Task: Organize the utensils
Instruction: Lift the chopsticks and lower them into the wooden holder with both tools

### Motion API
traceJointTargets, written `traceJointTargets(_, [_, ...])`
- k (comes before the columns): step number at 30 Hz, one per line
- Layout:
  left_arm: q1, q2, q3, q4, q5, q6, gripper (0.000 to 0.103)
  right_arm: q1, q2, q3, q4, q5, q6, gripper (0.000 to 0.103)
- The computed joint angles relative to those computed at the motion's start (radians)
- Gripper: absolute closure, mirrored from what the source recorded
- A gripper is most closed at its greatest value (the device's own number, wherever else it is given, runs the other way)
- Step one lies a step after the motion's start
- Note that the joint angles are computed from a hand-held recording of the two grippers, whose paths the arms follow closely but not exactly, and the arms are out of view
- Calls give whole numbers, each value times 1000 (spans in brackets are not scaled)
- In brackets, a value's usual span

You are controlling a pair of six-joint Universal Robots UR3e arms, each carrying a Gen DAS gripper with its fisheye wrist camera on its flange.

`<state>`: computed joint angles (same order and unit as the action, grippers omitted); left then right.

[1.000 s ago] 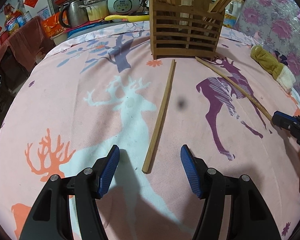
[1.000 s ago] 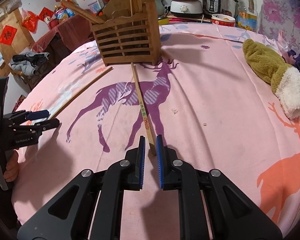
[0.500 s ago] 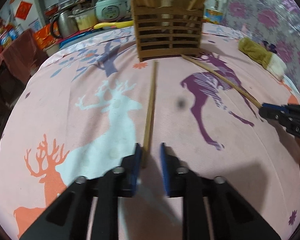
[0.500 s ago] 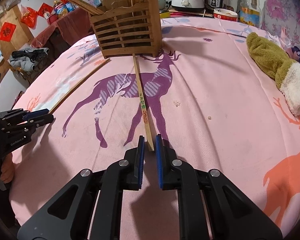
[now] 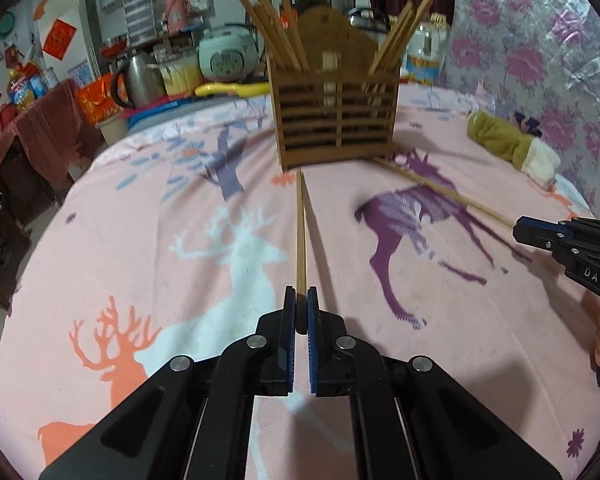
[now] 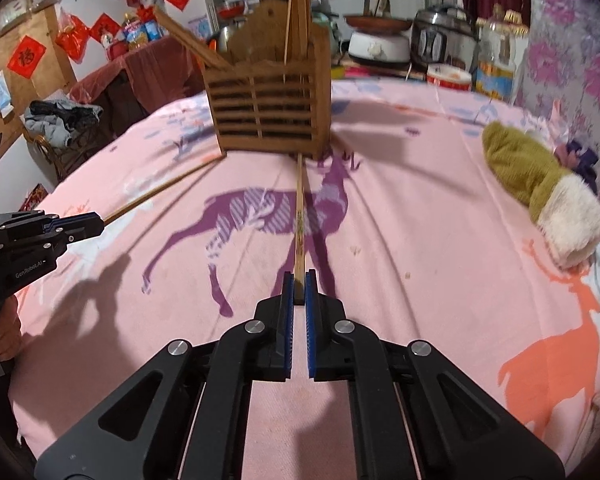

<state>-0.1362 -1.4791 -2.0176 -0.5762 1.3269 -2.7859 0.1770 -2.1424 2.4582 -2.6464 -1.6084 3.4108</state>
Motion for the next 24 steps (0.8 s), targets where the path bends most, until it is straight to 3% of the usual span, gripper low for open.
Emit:
traceJointTargets(5, [-10, 30, -27, 82, 18, -23, 97, 31, -45, 6, -49, -56, 20, 97])
traceJointTargets(8, [1, 53, -39, 94, -13, -21, 97, -8, -96, 8, -10, 20, -27, 93])
traceJointTargets(11, [0, 51, -41, 99, -10, -22, 97, 10, -46, -13, 11, 9, -32, 84])
traceJointTargets(18, [19, 57, -47, 88, -20, -22, 97, 13, 97, -54, 92, 10, -27, 83])
traceJointTargets(20, [16, 55, -46, 90, -17, -23, 97, 7, 108, -48, 95, 29, -31, 95])
traceJointTargets(24, [22, 62, -50, 85, -19, -22, 97, 43, 79, -39, 60, -15, -16, 97])
